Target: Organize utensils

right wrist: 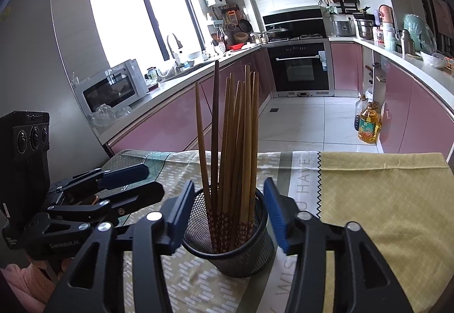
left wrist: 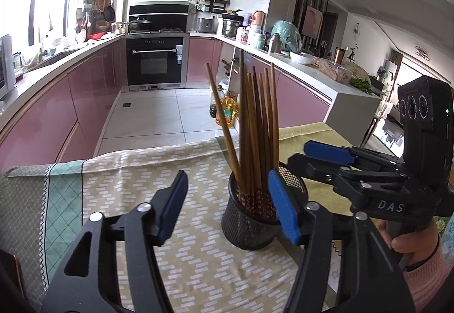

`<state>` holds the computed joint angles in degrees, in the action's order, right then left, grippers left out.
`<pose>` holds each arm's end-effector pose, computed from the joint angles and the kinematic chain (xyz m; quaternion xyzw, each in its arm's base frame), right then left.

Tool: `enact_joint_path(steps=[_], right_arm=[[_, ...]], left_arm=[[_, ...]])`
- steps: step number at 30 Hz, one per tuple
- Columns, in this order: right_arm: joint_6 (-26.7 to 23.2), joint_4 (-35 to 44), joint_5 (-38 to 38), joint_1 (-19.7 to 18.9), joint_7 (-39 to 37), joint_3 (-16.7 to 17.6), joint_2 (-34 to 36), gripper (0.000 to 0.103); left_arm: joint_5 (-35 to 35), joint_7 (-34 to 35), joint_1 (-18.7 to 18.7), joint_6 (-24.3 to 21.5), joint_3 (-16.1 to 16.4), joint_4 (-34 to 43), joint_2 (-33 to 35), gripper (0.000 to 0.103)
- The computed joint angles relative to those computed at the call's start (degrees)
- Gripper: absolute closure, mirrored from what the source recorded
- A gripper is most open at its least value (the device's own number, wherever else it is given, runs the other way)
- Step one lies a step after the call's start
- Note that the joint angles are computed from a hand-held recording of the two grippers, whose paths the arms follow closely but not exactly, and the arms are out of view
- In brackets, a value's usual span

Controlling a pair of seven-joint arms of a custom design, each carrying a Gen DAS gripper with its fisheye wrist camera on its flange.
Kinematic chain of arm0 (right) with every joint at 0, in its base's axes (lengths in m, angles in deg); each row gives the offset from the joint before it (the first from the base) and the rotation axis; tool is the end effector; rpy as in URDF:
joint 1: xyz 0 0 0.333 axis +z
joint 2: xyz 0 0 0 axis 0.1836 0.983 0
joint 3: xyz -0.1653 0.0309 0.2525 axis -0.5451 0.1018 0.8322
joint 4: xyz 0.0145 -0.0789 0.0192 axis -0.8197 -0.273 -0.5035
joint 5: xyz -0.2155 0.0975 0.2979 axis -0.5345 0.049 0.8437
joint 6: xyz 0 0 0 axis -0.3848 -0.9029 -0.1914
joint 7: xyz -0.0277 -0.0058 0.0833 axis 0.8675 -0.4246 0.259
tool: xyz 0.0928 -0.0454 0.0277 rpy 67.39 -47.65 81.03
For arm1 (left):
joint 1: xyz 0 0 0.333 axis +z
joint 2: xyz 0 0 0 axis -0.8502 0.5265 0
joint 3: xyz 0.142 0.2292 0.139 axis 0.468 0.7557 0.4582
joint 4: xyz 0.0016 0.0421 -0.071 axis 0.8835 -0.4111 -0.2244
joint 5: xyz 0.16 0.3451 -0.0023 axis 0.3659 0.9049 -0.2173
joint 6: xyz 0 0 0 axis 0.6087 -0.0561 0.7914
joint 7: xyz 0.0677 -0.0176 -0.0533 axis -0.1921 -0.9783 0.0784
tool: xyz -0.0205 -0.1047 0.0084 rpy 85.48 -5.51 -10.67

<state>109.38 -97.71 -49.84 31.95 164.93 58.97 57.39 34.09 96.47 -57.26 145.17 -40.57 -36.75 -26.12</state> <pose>0.6594 0.1919 0.4574 -0.5847 0.6416 -0.2340 0.4379 0.7218 -0.2069 0.4551 -0.3957 0.7863 -0.4522 0.1441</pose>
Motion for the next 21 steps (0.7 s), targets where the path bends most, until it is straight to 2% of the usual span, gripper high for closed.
enact_joint_path(steps=[1,4,6,7,8,9,11,12,16,17,20,21], right_arm=[[0.2,-0.3,-0.1,0.9,0.4,-1.0,-0.1,0.045],[1.9,-2.3,0.1,3.4,1.5,-3.6,-0.9,0.038],[2.6,-3.5,0.3,7.8,2.7,-8.4,-1.2,0.028],[3.2,-4.3,0.4,11.3,3.5,-12.3,-1.3,0.026],[3.4,-4.7,0.6,13.2,3.6,-14.3,-1.3,0.022],[3.5,-5.2,1.0,16.6,4.0,-17.9,-1.1,0.020],[4.3,-6.2,2.1,22.2,4.5,-23.7,-0.7,0.012],[4.6,-6.6,2.7,23.7,4.2,-25.0,-0.6,0.009],[6.0,-7.9,6.4,31.3,2.0,-32.0,0.6,0.007],[6.1,-8.2,7.6,34.3,1.4,-34.9,1.3,0.007],[7.9,-9.3,11.2,39.6,-0.1,-39.6,2.7,0.007],[8.6,-9.8,12.9,41.8,-0.6,-41.7,3.5,0.007]], left_arm=[[-0.5,0.4,0.3,1.4,-0.2,-1.2,-0.6,0.037],[-2.0,1.9,1.6,4.8,-1.5,-4.3,-2.1,0.021],[-3.0,3.3,2.6,7.4,-2.6,-6.5,-3.1,0.015],[-3.3,3.7,3.0,8.4,-3.0,-7.4,-3.5,0.013],[-4.0,4.5,3.7,9.8,-3.8,-8.5,-4.0,0.009],[-4.7,5.3,4.6,10.8,-4.7,-9.6,-4.4,0.007],[-5.5,6.3,5.8,12.5,-6.0,-11.3,-5.2,0.006],[-6.4,7.2,6.9,13.7,-7.1,-12.5,-5.7,0.006],[-8.6,10.4,10.7,18.1,-11.5,-15.6,-6.6,0.006],[-8.8,10.9,11.7,19.3,-12.6,-16.2,-6.8,0.006],[-9.1,11.8,15.6,22.1,-17.2,-18.4,-6.7,0.006],[-9.5,12.4,17.7,23.7,-19.6,-19.4,-6.4,0.006]])
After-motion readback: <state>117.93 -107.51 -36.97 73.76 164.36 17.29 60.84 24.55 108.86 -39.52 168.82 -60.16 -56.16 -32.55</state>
